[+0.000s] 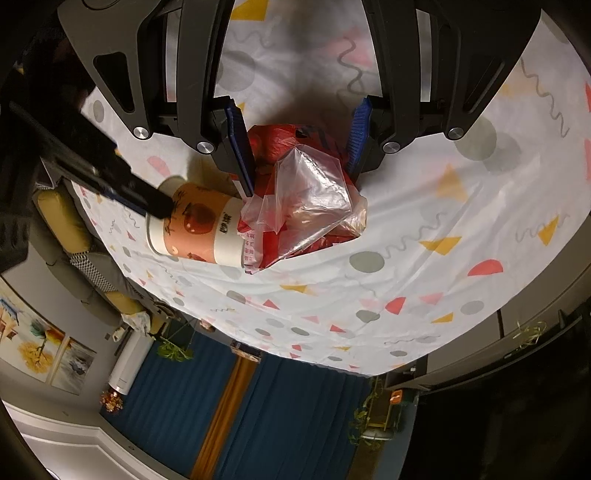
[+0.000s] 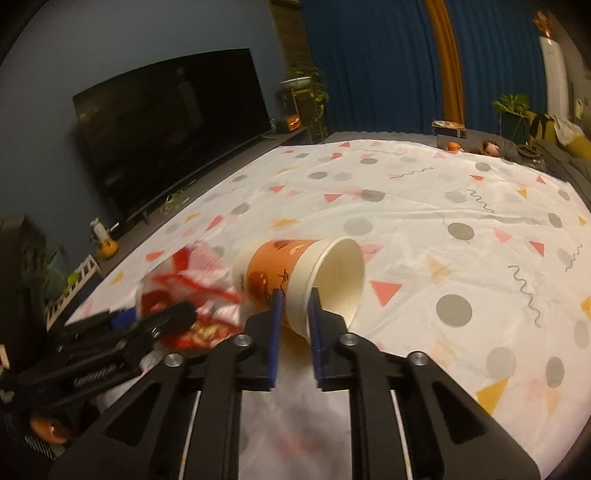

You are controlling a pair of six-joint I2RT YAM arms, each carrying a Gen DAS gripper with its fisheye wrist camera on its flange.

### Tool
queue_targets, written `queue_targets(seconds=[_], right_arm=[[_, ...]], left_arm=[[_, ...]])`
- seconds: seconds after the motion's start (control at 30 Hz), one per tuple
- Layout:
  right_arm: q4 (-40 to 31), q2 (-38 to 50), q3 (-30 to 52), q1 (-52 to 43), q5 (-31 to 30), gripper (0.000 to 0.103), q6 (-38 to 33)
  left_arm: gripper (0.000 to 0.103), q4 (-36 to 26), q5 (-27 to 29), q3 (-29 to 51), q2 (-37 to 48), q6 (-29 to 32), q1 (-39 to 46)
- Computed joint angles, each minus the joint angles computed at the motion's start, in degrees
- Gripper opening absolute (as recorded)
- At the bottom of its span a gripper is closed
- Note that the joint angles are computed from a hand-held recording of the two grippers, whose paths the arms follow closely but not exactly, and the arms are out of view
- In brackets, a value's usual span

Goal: Collect trash
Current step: 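Grasp the red-and-white plastic bag with the left tool while the right tool grasps the white-and-orange cup, then carry the bag and cup over the grey bin and open both tools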

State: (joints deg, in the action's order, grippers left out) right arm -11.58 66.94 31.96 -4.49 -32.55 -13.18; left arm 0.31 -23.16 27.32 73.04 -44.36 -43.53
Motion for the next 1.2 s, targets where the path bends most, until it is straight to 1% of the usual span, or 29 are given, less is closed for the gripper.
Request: queue_targets(seconds=[0.13, 0.23, 0.4, 0.57, 0.63, 0.7, 0.77, 0.83, 0.97, 1.03, 1.2], right_arm=[[-1.19, -5.72, -2.55, 0.66, 1.45, 0.004, 0.32], [-2.92, -10.99, -4.1, -0.32, 2.2, 0.004, 1.3], [-6.83, -17.52, -5.15, -3.44, 3.25, 0.004, 0.4], [-12.95, -23.28, -5.01, -10.55, 0.4, 0.004, -3.11], [-15.16, -24.82, -4.76, -13.25, -0.78, 0.004, -4.79], [-17.49, -26.37, -4.47, -17.08, -2.85, 0.004, -6.9], [-20.66, -27.24, -3.65, -22.28, -6.26, 0.004, -10.08], [-22.33, -27.37, -3.06, -25.43, -8.22, 0.004, -12.06], [-27.65, -27.54, -1.14, -34.45, -13.57, 0.004, -18.72], [-31.56, -26.55, 0.53, -40.45, -17.2, 0.004, -23.89], [-39.15, -21.77, 4.31, -52.63, -23.65, 0.004, -35.54]], left_arm=[[0.045, 0.75, 0.52, -0.36, -0.14, -0.1, 0.29], [0.045, 1.47, 1.06, -0.76, -0.26, -0.15, 0.51], [0.045, 2.5, 1.94, -1.29, -0.26, 0.01, 0.59], [0.045, 0.12, -0.86, -0.63, -1.66, -0.23, -2.69], [0.045, -1.51, -2.82, 0.05, -2.33, -0.74, -4.82], [0.045, -2.5, -3.72, 0.28, -3.06, -1.3, -6.28], [0.045, -4.22, -5.09, 1.04, -3.71, -2.36, -8.64], [0.045, -5.61, -6.46, 1.9, -3.93, -3.05, -10.94], [0.045, -8.39, -9.91, 5.24, -3.36, -4.11, -16.54], [0.045, -9.25, -11.12, 6.97, -2.55, -4.47, -18.68], [0.045, -10.99, -13.48, 11.95, 0.99, -4.79, -23.51]])
